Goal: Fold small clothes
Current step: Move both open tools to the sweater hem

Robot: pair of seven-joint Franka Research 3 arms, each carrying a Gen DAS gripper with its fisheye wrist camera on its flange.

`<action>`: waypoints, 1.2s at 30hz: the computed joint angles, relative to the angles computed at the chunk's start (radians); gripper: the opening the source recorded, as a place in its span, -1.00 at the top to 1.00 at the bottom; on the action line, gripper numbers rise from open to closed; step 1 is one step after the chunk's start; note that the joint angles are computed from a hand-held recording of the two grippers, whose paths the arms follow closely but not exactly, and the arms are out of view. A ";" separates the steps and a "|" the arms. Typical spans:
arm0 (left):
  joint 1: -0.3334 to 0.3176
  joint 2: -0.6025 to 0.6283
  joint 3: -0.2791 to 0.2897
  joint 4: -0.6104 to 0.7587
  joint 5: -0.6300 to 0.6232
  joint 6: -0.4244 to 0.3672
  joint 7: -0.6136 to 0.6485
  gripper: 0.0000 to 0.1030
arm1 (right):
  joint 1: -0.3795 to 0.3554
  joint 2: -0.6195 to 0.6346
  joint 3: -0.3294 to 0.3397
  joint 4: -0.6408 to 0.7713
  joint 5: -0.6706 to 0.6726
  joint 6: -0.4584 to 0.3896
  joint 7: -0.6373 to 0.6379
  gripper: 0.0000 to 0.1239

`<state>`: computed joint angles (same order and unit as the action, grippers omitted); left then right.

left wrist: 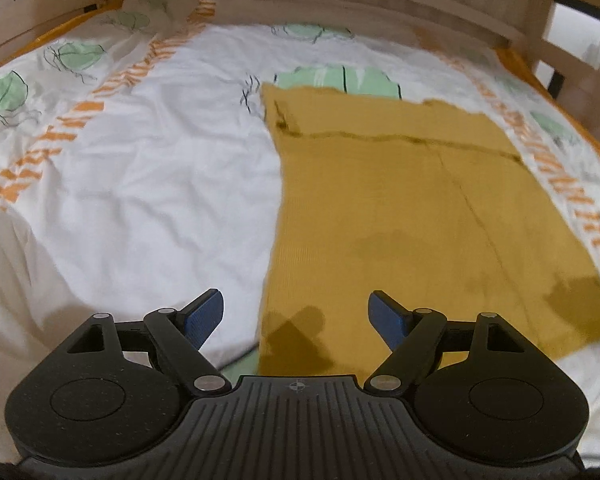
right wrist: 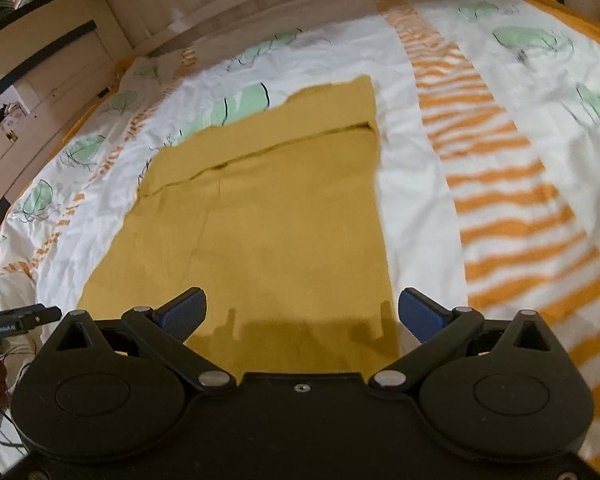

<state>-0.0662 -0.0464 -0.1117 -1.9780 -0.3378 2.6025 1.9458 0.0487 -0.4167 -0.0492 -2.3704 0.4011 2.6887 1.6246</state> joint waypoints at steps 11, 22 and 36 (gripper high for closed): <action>0.010 0.013 0.013 0.007 -0.144 -0.120 0.122 -0.56 | 0.012 -0.044 -0.035 -0.060 0.103 -0.090 0.029 -0.66; 0.038 0.063 -0.006 0.055 -0.157 -0.226 0.111 -0.69 | 0.034 -0.018 -0.066 -0.053 0.190 -0.125 -0.030 -0.66; 0.055 0.107 -0.032 0.096 -0.186 -0.236 0.105 -0.95 | 0.044 -0.008 -0.095 -0.057 0.372 -0.122 -0.130 -0.66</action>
